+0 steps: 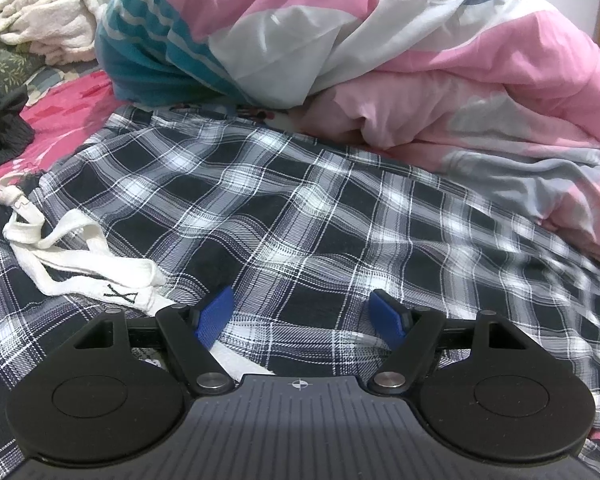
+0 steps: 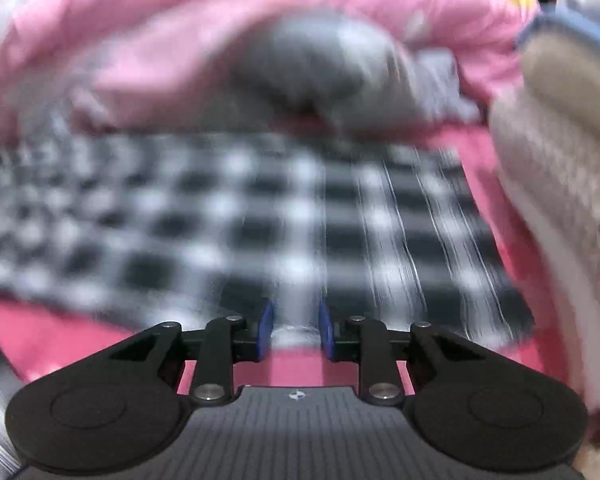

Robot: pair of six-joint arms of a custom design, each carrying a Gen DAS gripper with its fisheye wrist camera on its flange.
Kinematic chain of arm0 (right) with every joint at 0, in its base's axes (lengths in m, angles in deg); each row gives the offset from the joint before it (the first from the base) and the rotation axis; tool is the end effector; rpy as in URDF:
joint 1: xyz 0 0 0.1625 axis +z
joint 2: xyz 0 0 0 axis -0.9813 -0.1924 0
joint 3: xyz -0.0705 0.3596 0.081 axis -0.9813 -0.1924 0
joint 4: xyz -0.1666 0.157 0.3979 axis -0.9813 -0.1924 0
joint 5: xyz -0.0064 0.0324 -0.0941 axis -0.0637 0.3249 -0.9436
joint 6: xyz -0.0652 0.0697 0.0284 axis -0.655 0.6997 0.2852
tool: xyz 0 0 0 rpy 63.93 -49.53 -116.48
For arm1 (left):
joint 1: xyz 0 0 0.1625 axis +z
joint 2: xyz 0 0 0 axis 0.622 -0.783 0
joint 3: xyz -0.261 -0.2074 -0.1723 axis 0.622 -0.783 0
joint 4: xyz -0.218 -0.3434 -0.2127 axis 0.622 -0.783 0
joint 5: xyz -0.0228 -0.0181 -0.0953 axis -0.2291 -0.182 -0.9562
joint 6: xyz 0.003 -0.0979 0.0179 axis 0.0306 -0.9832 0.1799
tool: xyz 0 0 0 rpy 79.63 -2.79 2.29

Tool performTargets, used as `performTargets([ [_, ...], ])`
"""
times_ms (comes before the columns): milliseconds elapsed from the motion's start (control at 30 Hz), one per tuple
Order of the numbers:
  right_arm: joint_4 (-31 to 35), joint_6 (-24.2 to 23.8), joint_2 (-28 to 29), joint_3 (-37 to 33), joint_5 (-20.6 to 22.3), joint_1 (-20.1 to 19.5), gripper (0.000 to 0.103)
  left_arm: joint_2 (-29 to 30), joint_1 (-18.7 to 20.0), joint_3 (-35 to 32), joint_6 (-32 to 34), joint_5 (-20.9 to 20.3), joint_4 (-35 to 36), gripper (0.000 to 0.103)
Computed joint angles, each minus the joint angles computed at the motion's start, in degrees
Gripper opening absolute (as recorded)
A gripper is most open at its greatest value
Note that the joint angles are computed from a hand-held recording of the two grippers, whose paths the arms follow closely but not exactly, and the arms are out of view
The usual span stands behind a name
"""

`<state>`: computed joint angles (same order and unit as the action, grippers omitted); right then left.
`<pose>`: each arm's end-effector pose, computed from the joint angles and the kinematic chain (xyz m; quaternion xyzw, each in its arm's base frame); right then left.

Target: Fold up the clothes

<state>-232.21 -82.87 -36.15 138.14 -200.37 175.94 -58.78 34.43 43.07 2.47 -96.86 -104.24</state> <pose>0.1418 -0.6912 0.2335 -0.0228 -0.8120 0.4025 0.4221 -0.0817 -0.8935 0.2722 0.1715 0.8734 -0.3801 0.2515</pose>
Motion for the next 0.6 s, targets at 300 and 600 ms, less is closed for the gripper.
performTargets([
  [300,-2.95,1.81,-2.43,4.41,-13.56,2.72,0.027,-0.79,0.35,0.18,-1.46,-1.33,1.28,0.075],
  [600,-2.37,-4.34,3.63,-1.66,6.88,2.21,0.027,-0.30,0.28,-0.28,0.24,-0.96,1.39,0.075],
])
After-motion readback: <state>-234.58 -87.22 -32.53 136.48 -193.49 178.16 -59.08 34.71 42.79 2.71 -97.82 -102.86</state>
